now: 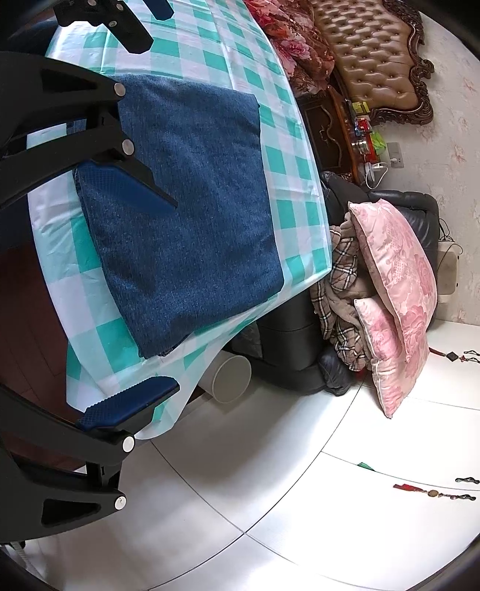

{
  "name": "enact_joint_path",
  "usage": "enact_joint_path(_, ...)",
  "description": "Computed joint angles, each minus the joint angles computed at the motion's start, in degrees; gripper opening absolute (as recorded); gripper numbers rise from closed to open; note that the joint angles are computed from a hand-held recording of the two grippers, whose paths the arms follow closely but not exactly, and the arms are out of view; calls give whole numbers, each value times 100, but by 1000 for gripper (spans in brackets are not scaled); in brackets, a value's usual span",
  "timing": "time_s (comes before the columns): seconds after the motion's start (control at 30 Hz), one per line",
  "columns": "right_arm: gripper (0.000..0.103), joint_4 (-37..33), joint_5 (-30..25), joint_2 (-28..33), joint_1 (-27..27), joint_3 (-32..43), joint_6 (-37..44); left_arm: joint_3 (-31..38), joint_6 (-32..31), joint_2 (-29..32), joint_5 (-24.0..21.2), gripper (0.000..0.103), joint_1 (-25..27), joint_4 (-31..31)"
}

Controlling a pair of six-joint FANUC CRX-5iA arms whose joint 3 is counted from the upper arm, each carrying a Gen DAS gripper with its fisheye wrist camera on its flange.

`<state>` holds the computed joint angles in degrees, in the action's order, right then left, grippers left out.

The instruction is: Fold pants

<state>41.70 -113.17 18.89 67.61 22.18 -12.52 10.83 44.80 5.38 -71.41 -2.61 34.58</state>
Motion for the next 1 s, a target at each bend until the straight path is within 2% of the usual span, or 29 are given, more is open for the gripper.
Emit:
enact_joint_path(0.63,86,-94,90,-96,0,-184,-95,33,73,108,12,101,-109,-41)
enact_joint_path(0.8,86,-129,134,-137,-6,-251,-153,-57,-93,110,102,101,-179,156)
enact_joint_path(0.87,86,-134,151,-154,-6,-288,-179,75,-17,234,-93,101,-177,226)
enact_joint_path(0.9,86,-146,178,-171,-4,-316,-214,83,-89,308,-266,101,-107,460)
enact_joint_path(1.0,87,-132,396,-305,14,-539,-472,-233,-434,149,-71,101,201,849)
